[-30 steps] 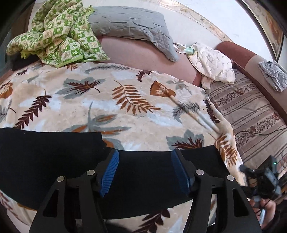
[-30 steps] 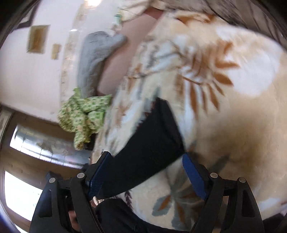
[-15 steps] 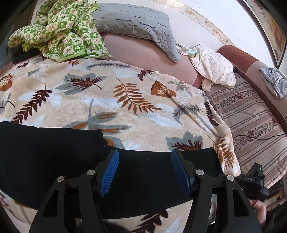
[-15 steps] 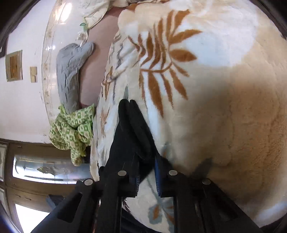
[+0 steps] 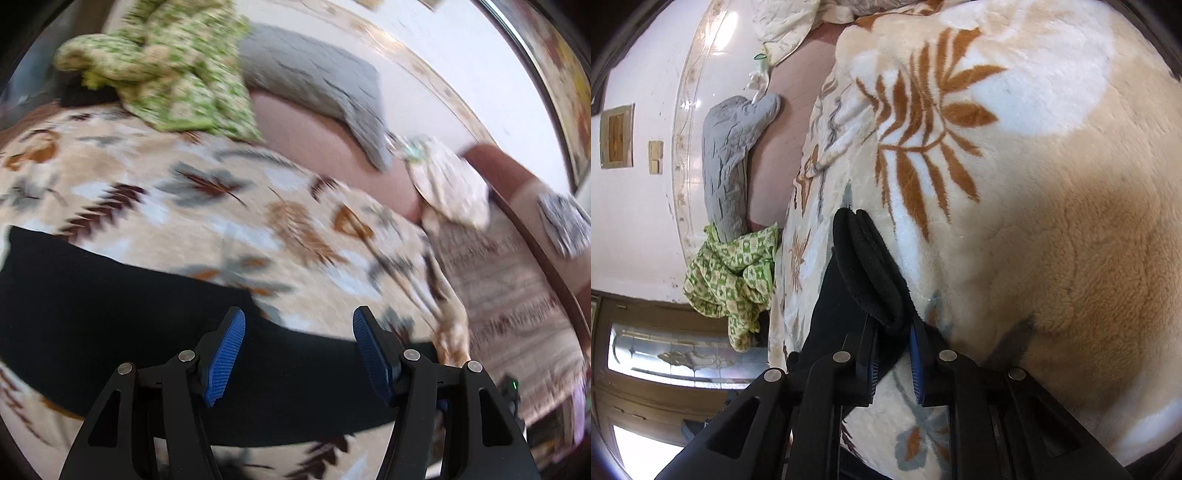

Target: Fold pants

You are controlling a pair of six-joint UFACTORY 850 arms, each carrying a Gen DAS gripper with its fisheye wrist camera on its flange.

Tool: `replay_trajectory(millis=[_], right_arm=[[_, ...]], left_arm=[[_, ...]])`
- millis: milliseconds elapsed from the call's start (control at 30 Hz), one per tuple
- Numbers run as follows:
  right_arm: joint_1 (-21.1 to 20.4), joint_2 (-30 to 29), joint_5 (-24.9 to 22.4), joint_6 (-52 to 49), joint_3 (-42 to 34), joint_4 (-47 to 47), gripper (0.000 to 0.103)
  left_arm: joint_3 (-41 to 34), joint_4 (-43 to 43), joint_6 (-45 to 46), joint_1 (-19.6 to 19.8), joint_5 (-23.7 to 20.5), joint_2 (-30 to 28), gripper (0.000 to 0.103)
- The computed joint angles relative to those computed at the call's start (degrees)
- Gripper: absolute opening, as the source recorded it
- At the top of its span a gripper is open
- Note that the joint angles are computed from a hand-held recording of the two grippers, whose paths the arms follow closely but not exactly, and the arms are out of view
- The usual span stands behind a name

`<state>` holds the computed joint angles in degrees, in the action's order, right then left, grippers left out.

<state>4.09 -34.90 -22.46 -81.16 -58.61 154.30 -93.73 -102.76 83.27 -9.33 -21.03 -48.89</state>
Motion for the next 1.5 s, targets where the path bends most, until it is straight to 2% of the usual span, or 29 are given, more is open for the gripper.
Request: replay_trajectory(millis=[200, 367, 467, 533, 600, 667, 767, 833, 1000, 1133, 1200, 1333, 1500], right_arm=[[0.5, 0.1, 1.1, -2.9, -0.3, 2.4, 0.010], [0.7, 0.3, 1.6, -4.7, -0.4, 3.7, 0.009], [1.7, 1.0, 2.3, -13.9, -1.0, 9.5, 0.008], [2.6, 1.2, 1.6, -20.6, -2.0, 12.3, 0.008], [3.4, 0.2, -0.8, -19.5, -3.7, 7.4, 0.008], [4.6, -0.9, -0.4, -19.7, -5.7, 4.1, 0.008], [6.5, -4.1, -1.0, -14.9, -10.2, -5.5, 0.008], [7.7, -5.8, -1.6, -12.7, -12.7, -9.9, 0.008], [10.5, -10.8, -1.5, -6.2, -20.8, -21.7, 0.008], [12.6, -14.0, -2.2, -5.1, -26.4, -27.5, 0.008], [13.8, -16.4, -0.5, -3.7, -30.6, -30.9, 0.008], [15.7, -21.2, 4.6, 12.2, -38.7, -50.1, 0.008], [17.0, -25.0, 7.4, 26.9, -44.6, -67.8, 0.008]], left_arm=[[-0.3, -2.6, 2.3, 1.7, 4.8, 0.9, 0.064], [-4.3, 6.5, -6.9, 2.0, 6.5, -2.4, 0.064], [-7.8, 13.8, -13.6, 2.1, 7.8, -5.4, 0.063], [-10.9, 16.7, -19.3, 2.5, 6.0, -7.5, 0.064], [-12.8, 19.8, -23.2, 2.5, 5.7, -8.9, 0.064], [-13.9, 22.6, -25.2, 2.3, 5.3, -9.7, 0.064], [-13.2, 17.4, -19.7, 2.6, 5.0, -9.4, 0.064], [-12.9, 15.7, -19.2, 3.1, 4.3, -9.5, 0.064], [-14.0, 16.7, -25.1, 4.2, 2.6, -10.5, 0.064], [-14.8, 17.6, -27.4, 4.4, 2.2, -11.1, 0.064], [-15.0, 18.2, -27.8, 4.2, 2.4, -11.2, 0.064], [-14.9, 18.0, -27.3, 4.0, 2.8, -11.1, 0.064], [-14.6, 16.3, -24.9, 3.9, 2.7, -10.9, 0.064]])
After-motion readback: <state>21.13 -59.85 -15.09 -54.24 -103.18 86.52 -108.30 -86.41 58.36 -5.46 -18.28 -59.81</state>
